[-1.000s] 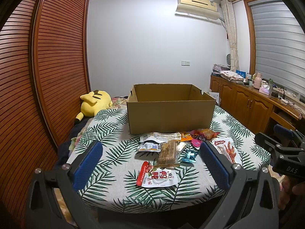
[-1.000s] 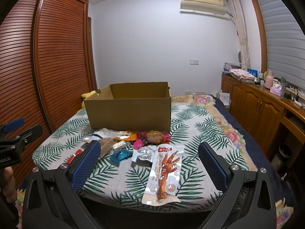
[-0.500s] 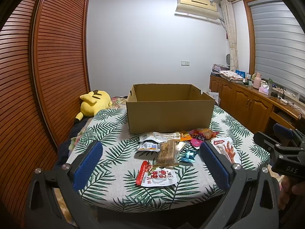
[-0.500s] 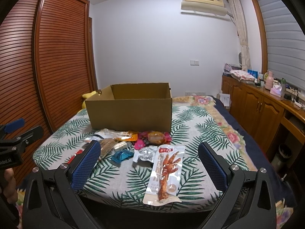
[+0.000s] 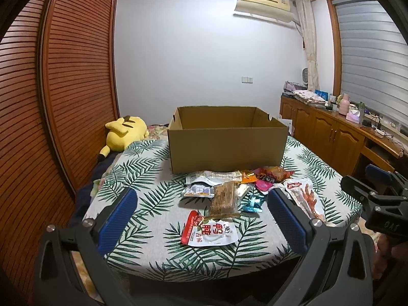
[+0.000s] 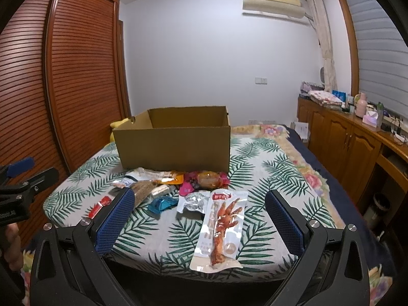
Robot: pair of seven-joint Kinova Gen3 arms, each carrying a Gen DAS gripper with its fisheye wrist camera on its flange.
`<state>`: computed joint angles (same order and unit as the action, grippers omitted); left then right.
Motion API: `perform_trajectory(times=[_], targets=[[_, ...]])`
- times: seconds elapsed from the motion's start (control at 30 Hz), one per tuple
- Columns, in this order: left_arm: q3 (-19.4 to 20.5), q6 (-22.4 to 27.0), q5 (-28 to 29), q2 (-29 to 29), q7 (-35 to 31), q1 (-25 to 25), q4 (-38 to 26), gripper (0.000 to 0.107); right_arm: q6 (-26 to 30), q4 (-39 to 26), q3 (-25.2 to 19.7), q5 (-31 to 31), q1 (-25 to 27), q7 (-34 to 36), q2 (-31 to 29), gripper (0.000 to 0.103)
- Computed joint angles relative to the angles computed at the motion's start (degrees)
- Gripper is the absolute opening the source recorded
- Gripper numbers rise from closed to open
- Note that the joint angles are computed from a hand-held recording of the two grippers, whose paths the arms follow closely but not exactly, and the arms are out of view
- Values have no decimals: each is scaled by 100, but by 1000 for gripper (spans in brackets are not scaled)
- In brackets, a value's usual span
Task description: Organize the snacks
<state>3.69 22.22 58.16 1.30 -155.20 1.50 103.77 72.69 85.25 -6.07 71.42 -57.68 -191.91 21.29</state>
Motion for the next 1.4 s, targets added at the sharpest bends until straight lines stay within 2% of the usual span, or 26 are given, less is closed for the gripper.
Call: perform_trajectory(times=[0.23, 0.37, 0.63, 0.97, 1.1, 1.3, 1.4], targets=[[116, 150, -556, 331, 430, -59, -244, 103, -324, 142, -7, -225, 241, 126, -40, 103], [242, 360, -1038, 639, 793, -120, -578, 103, -587, 149, 14, -451, 454, 525, -22, 103], [528, 832, -1966, 1315, 1486, -250, -1255, 102, -1707, 287, 94, -1370, 1184, 1443, -91, 100], [666, 1701, -2770, 2042, 2156, -299, -2178, 101, -2485, 166, 420, -2385, 1621, 2398, 145, 92], [708, 2290, -2990, 2399, 2411, -294, -2757, 98, -2664, 163, 534, -2619, 1676, 2609, 220, 91], [819, 2982, -3036, 2844, 2661, -316, -3521, 96, -2790, 118, 674, -2861, 1695, 2882, 302, 89], [858, 3422, -3071, 3101, 2739, -274, -4004, 90, -2767, 48, 689, -2982, 1727, 3078, 324, 86]])
